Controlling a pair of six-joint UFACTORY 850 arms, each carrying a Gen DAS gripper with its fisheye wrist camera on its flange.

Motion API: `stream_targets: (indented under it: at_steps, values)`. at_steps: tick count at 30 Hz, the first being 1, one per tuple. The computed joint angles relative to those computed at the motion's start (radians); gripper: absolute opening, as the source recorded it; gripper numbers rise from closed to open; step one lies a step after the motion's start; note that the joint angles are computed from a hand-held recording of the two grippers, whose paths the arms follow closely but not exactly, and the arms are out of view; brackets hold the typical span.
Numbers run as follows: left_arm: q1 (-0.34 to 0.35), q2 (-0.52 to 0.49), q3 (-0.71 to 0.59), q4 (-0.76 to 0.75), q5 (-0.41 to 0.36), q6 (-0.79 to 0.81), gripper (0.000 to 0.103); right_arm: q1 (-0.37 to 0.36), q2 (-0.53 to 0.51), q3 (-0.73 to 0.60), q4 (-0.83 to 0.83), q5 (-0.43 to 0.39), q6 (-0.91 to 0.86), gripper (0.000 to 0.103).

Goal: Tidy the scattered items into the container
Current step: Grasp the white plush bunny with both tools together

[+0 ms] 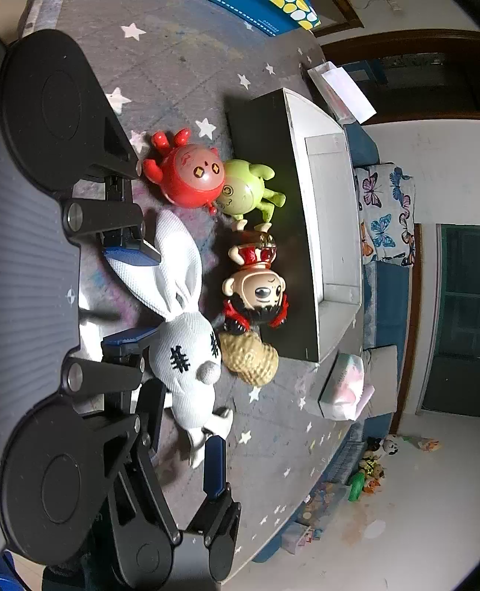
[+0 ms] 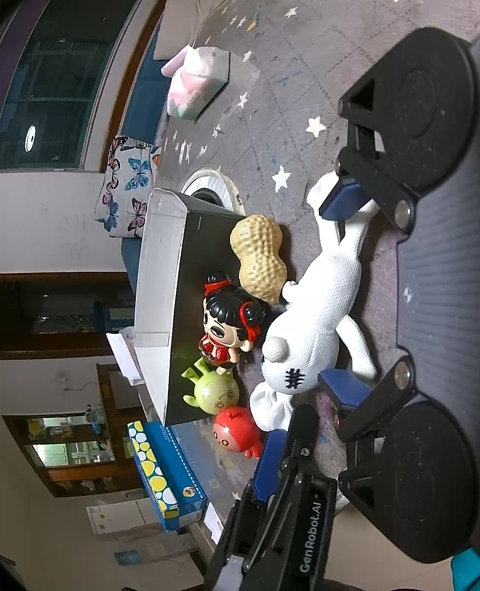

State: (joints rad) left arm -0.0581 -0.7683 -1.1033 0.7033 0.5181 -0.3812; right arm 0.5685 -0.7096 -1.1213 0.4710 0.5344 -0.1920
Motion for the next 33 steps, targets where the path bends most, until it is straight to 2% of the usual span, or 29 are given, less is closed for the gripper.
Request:
stream_targets:
  at_steps: [12, 16, 19, 23, 26, 30, 33]
  values:
    - [0.002, -0.043, -0.071, 0.084, -0.031, 0.027, 0.038, -0.02, -0.019, -0.047, -0.074, -0.079, -0.015, 0.076]
    - [0.004, -0.063, -0.096, 0.141, -0.034, -0.008, 0.036, -0.024, -0.028, -0.066, -0.07, -0.104, -0.046, 0.073]
    - [0.005, -0.079, -0.122, 0.184, -0.041, -0.055, 0.032, -0.029, -0.039, -0.083, -0.088, -0.124, -0.039, 0.067]
    - [0.011, -0.095, -0.147, 0.231, -0.041, -0.109, 0.017, -0.036, -0.045, -0.094, -0.139, -0.14, -0.003, 0.063]
    - [0.018, -0.1, -0.155, 0.265, -0.029, -0.158, 0.011, -0.036, -0.046, -0.095, -0.14, -0.139, -0.005, 0.058]
    - [0.025, -0.091, -0.143, 0.28, -0.003, -0.173, 0.008, -0.039, -0.038, -0.085, -0.165, -0.139, 0.028, 0.04]
    - [0.03, -0.075, -0.127, 0.294, 0.021, -0.179, 0.007, -0.035, -0.023, -0.065, -0.163, -0.124, 0.03, 0.037]
